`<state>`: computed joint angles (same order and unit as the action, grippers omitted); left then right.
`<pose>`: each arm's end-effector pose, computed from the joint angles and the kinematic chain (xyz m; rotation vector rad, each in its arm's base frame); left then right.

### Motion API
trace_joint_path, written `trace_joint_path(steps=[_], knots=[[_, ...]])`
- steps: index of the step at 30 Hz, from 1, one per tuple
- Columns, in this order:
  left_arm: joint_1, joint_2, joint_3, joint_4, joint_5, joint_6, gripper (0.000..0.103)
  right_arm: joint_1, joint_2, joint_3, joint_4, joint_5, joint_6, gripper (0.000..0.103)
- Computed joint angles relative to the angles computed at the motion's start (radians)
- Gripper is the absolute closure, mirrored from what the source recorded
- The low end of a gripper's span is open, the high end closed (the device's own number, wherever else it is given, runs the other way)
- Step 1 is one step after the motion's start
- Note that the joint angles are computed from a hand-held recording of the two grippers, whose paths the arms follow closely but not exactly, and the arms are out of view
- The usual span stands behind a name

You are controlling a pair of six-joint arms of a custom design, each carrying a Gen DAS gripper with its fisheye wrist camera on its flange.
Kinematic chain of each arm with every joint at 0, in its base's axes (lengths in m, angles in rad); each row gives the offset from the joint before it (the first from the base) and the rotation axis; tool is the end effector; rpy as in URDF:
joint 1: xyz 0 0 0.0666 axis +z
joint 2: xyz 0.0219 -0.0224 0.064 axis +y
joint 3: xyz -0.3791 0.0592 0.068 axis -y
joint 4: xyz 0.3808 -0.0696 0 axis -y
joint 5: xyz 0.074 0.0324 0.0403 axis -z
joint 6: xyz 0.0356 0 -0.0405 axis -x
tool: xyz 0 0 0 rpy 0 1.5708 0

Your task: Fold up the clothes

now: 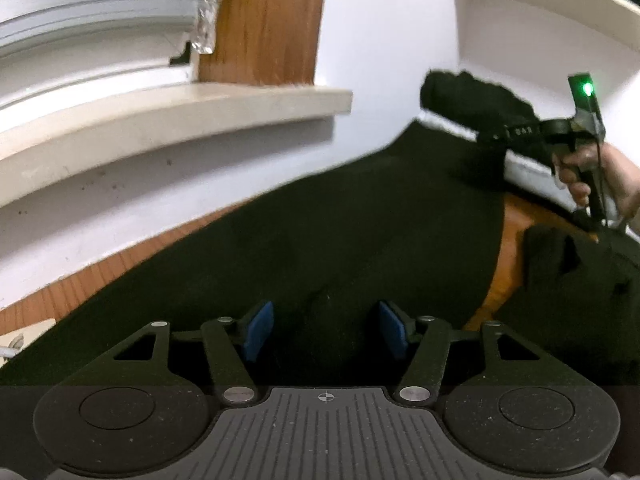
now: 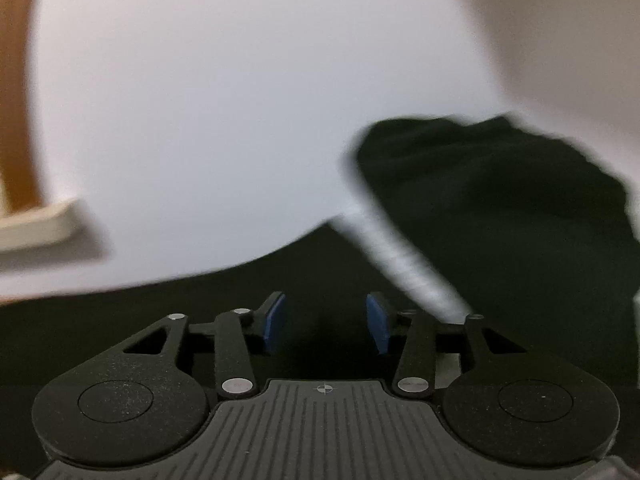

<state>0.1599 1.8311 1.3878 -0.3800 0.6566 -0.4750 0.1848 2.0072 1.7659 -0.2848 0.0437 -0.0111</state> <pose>0.5944 0.0734 0.2410 0.6374 2.1332 -0.4440 0.6965 0.1282 0.2992 -0.1556 2.0914 0.0724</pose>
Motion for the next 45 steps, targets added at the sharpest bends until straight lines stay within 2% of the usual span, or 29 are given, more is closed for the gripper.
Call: trace_joint_path(steps=[5, 10, 15, 17, 23, 24, 26, 27, 28, 31, 33, 36, 42, 45], knots=[[-0.017, -0.039, -0.061, 0.022, -0.056, -0.033, 0.040, 0.060, 0.021, 0.010, -0.066, -0.102, 0.077, 0.054], [-0.031, -0.094, -0.149, 0.082, -0.109, -0.032, 0.040, 0.125, -0.019, -0.065, -0.037, -0.173, 0.147, 0.043], [-0.015, -0.126, -0.168, 0.077, -0.121, -0.016, 0.039, 0.157, -0.010, -0.107, -0.008, -0.130, 0.204, 0.043], [0.013, -0.135, -0.153, 0.057, -0.107, -0.018, 0.039, 0.154, -0.016, -0.128, 0.010, -0.114, 0.191, 0.043], [0.154, -0.106, -0.024, -0.002, -0.120, -0.061, 0.034, 0.121, -0.027, -0.160, 0.057, -0.160, 0.066, 0.043], [0.178, -0.078, 0.017, -0.021, -0.131, -0.054, 0.037, 0.115, -0.030, -0.169, 0.069, -0.167, 0.056, 0.043], [0.213, -0.017, 0.102, -0.073, -0.155, -0.040, 0.051, 0.112, -0.038, -0.192, 0.092, -0.169, 0.055, 0.043], [0.227, 0.015, 0.143, -0.103, -0.159, -0.039, 0.063, 0.114, -0.037, -0.194, 0.098, -0.165, 0.057, 0.043], [0.238, 0.044, 0.181, -0.133, -0.159, -0.041, 0.069, 0.118, -0.031, -0.191, 0.101, -0.160, 0.061, 0.043], [0.256, 0.110, 0.267, -0.229, -0.142, -0.075, 0.074, 0.122, -0.020, -0.179, 0.098, -0.154, 0.069, 0.043], [0.258, 0.129, 0.288, -0.261, -0.137, -0.094, 0.074, 0.124, -0.013, -0.169, 0.095, -0.153, 0.066, 0.043], [0.262, 0.131, 0.287, -0.289, -0.111, -0.134, 0.066, 0.122, -0.010, -0.164, 0.091, -0.160, 0.061, 0.042], [0.260, 0.109, 0.243, -0.268, -0.122, -0.171, 0.055, 0.120, -0.011, -0.164, 0.088, -0.168, 0.053, 0.042], [0.263, 0.111, 0.235, -0.242, -0.116, -0.149, 0.057, 0.119, -0.012, -0.166, 0.090, -0.168, 0.054, 0.042]])
